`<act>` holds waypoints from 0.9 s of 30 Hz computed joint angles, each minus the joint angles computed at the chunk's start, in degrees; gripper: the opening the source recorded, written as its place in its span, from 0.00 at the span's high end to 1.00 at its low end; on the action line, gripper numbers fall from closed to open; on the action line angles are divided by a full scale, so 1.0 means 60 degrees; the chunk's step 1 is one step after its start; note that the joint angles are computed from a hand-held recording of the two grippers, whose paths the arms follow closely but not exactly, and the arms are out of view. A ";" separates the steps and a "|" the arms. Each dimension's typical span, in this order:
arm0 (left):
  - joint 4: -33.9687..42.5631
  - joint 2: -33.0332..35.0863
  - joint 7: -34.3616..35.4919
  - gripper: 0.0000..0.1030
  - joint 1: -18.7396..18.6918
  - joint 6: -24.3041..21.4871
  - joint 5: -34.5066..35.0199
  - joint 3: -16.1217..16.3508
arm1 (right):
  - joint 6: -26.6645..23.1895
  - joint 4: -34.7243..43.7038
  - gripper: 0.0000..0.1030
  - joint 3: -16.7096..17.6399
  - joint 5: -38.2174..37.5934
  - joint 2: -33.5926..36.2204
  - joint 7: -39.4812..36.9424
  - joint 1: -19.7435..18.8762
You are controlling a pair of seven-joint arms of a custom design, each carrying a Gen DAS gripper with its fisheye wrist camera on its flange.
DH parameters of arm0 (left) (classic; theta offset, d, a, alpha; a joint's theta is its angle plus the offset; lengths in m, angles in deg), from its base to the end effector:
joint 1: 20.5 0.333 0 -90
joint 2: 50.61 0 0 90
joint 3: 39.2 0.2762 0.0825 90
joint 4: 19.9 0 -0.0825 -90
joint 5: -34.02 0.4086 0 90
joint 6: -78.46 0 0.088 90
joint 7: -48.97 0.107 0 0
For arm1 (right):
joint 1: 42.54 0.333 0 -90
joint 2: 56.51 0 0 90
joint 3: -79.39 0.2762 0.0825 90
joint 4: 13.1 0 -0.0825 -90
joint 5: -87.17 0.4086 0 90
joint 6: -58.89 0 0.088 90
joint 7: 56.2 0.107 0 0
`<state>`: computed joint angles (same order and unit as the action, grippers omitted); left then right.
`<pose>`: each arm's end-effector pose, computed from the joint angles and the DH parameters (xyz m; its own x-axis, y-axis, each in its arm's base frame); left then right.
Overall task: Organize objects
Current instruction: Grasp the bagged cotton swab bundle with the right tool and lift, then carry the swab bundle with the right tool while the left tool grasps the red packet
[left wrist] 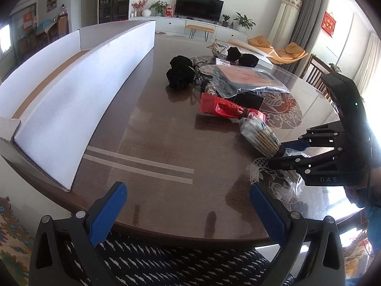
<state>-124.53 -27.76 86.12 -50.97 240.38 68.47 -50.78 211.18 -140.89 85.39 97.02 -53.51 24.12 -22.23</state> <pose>0.4973 -0.4727 0.3341 -0.3270 -0.9332 0.1489 -0.7822 0.1789 -0.5968 0.5229 0.2531 0.3326 0.4817 -0.8733 -0.0731 -0.8251 -0.4238 -0.3737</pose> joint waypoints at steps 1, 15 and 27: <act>0.0017 0.0020 0.0025 0.00 0.0004 0.0002 -0.0012 -0.0010 | 0.0123 -0.0270 0.67 -0.0018 0.0093 -0.0191 0.0097 -0.0019; 0.0074 0.0137 0.0382 0.00 0.0039 0.0079 -0.0290 -0.0096 | 0.0539 -0.1935 0.67 -0.0076 -0.2194 -0.1733 0.4742 -0.1124; 0.0058 0.0173 0.0603 0.00 0.0040 0.0198 -0.0467 -0.0139 | 0.2522 -0.2227 0.17 0.0140 -0.5931 -0.1179 0.8273 -0.1679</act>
